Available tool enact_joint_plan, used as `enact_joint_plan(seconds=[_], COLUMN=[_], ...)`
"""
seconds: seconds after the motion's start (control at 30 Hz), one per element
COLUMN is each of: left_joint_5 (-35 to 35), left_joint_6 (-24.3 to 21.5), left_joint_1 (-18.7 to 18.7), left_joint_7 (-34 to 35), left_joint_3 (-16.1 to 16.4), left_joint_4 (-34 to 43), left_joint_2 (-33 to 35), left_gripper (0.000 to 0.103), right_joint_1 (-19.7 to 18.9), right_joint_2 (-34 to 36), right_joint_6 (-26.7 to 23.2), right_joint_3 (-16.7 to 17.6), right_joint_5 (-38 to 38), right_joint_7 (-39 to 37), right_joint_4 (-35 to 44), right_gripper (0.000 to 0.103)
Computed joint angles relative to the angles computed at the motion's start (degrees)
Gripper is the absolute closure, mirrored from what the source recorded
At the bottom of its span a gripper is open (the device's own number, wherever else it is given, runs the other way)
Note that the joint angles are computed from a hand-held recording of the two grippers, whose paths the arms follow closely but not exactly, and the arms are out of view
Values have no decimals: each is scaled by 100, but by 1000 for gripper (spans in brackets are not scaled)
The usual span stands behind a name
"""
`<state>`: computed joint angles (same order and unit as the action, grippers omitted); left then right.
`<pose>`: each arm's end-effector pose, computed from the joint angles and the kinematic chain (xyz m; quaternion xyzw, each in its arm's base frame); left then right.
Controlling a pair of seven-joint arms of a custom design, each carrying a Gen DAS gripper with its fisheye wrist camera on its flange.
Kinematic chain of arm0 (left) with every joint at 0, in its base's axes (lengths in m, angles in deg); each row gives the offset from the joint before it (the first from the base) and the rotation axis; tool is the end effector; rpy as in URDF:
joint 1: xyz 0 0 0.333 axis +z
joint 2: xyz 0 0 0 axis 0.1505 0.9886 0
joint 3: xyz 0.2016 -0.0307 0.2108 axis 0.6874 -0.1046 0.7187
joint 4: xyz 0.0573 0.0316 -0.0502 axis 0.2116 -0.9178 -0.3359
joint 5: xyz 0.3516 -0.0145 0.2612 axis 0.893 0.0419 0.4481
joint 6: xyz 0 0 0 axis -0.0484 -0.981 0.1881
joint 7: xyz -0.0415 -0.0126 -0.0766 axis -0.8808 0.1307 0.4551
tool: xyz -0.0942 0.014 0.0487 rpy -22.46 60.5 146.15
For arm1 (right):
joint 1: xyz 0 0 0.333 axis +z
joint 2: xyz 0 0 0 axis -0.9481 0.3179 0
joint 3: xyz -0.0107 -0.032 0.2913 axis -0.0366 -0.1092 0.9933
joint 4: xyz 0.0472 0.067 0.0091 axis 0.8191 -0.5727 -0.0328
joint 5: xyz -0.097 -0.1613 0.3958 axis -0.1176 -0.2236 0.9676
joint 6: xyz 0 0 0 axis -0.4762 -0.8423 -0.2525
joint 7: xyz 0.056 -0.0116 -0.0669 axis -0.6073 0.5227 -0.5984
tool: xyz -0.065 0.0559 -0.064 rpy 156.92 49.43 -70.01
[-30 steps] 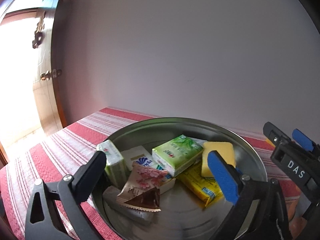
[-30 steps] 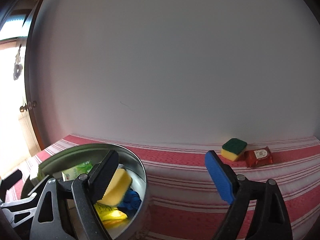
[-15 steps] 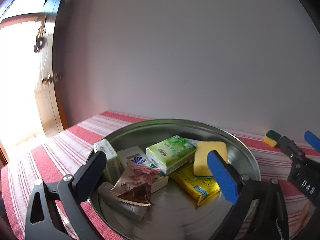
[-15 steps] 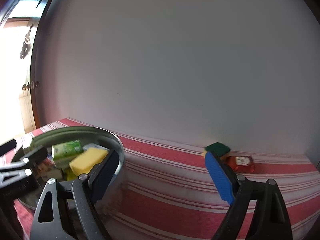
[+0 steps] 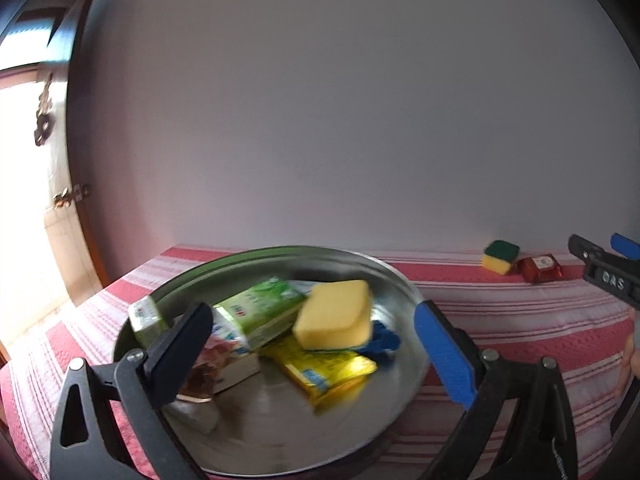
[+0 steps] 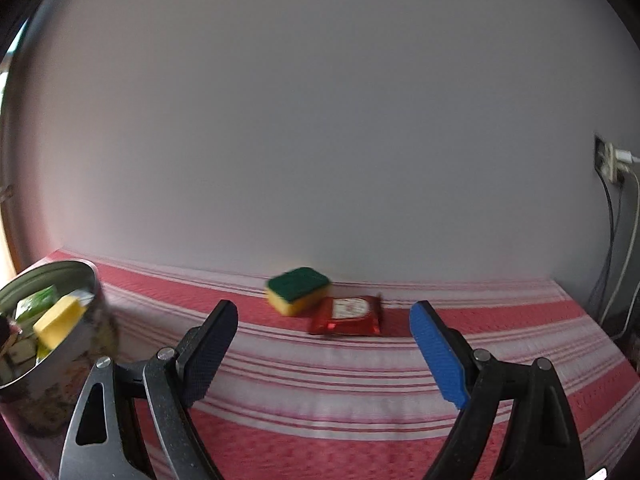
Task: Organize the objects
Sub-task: 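Move both tools back from the tin toward the green sponge and red packet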
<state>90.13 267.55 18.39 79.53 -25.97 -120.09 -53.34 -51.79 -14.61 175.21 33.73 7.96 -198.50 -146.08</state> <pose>0.5014 0.0012 0.4355 -0.4601 0.6752 -0.4435 0.3684 0.4282 0.2754 0.4444 -0.4275 0.6993 -0.4975 0.2840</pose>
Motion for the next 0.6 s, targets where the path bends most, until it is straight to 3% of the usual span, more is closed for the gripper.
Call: enact_joint_plan(seconds=[0.27, 0.43, 0.5, 0.6], left_joint_5=[626, 1060, 1537, 2835], left_joint_6=[-213, -504, -777, -1165], left_joint_1=[-374, -709, -897, -1057], left_joint_7=[-429, -882, -1477, -2970], left_joint_3=[-202, -385, -413, -506], left_joint_4=[74, 247, 444, 927], left_joint_2=[-101, -82, -38, 108], left_gripper=[1, 1, 1, 1], right_joint_1=[-31, -209, -331, -492], right_joint_2=[-131, -454, -574, -657], right_joint_6=[-911, -634, -429, -135], right_joint_3=[19, -222, -313, -397], right_joint_5=[650, 1050, 1210, 1553], right_joint_7=[-234, -58, 17, 25], right_joint_4=[-69, -373, -493, -572], right_gripper=[13, 13, 13, 13])
